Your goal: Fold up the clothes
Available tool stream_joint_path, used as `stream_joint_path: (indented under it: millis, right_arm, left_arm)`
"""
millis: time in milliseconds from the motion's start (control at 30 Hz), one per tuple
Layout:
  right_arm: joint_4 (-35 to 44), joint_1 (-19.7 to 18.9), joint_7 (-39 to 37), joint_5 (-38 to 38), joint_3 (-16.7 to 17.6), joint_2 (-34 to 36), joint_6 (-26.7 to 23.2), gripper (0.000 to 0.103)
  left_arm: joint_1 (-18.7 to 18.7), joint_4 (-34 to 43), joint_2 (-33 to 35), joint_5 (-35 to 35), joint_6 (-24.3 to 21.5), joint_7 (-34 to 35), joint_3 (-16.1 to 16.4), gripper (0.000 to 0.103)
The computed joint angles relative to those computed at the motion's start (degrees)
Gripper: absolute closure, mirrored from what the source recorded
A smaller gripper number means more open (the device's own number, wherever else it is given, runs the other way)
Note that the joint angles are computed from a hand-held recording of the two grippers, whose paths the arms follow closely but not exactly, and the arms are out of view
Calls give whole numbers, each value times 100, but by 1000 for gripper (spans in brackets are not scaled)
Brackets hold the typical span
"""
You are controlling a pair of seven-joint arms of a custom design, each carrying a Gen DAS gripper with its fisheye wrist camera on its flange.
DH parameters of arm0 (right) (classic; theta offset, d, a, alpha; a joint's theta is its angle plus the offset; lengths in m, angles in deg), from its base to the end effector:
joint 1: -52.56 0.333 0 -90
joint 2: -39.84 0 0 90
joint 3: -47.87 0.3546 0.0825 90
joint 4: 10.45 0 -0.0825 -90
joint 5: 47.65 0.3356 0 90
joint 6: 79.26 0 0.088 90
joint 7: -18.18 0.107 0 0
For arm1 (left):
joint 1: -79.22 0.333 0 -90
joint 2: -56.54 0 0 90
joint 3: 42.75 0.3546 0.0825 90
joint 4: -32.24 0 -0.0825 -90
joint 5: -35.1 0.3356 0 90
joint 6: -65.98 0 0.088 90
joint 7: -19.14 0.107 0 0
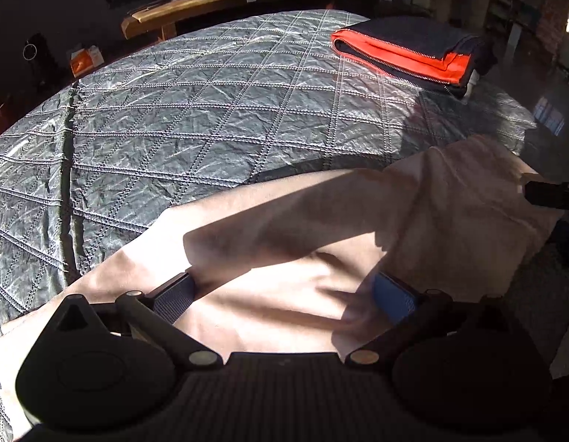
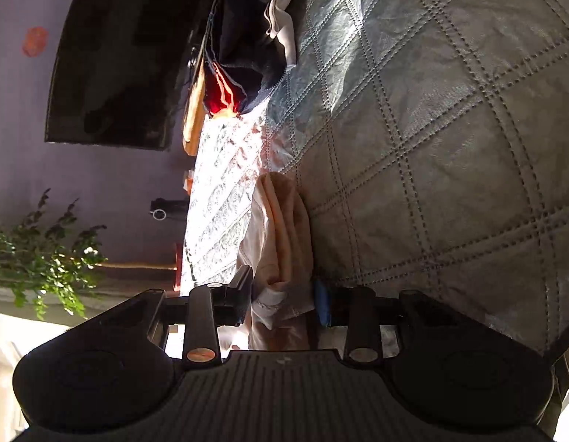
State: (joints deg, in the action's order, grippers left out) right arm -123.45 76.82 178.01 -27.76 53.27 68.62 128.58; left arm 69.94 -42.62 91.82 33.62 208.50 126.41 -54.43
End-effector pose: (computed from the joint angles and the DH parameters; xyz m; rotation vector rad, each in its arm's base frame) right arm 0.5853 0.2700 0.4229 -0.4195 1.9737 0.1801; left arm 0.7120 -0.2223 0.4997 -1.3074 2.4197 -0.7156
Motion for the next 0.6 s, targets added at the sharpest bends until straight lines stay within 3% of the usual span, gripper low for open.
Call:
stream_joint_path:
  millis: [67,167,300,367,400,500,600]
  right_arm:
    - [103,143,-287,-10,-208,-15,-239,60]
    - [281,224,-551,-30,-340,-2,-455,71]
    - [720,1046,-1580,308,-1302,1,-801,80]
    - [1174,1527,-2459,276,-1931,33,-1381,81]
    - [1363,1542,-2558,-58,-1997,65,-1488,82]
    - [2039,1217,-3183,-809,-1657,180,-1922,83]
    - [2521,831,-3738,-1496,-1077,206,-2487,84]
  left_arm:
    - [6,-7,0,-4,13,7,-6,0]
    - [13,-12,4,-12,34,21,-15,0]
    - [25,-41,-4,-28,66,43,-24,0]
    - [23,-39,-3,-29,67,37,-20,0]
    - [20,-30,1,-29,57,29,-17,0]
    - [5,9,13,-32,26,-36,0,0]
    - [-25,210,68,0,-189,-163,52,1]
